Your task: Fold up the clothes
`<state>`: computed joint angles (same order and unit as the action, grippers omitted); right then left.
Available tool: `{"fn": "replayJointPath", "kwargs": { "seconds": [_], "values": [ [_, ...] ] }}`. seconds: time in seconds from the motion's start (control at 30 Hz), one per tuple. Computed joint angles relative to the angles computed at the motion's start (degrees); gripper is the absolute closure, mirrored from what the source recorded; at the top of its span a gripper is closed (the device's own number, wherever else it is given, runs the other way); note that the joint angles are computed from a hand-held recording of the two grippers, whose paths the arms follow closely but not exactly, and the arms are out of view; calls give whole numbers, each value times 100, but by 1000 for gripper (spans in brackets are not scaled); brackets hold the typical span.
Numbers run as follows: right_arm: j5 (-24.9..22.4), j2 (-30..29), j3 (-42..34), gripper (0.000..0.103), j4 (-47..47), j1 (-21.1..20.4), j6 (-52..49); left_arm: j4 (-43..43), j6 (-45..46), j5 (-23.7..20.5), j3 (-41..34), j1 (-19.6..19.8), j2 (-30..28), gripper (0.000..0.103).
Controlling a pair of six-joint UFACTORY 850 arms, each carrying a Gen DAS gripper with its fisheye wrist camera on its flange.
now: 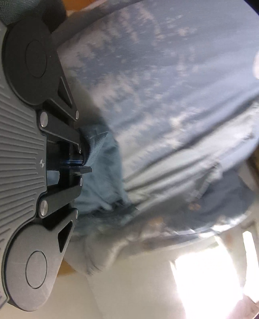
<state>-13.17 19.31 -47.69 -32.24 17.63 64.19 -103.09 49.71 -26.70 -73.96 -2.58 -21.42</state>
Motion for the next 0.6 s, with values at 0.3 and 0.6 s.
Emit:
{"fn": "replayJointPath", "kwargs": {
  "seconds": [0.3,0.6],
  "values": [
    [-168,18,1,94,414,48,-517,-2659,2345,-143,750,21,659,97],
    [-321,173,32,96,2845,227,-3554,-3063,2485,-631,1168,156,1106,97]
  ]
}}
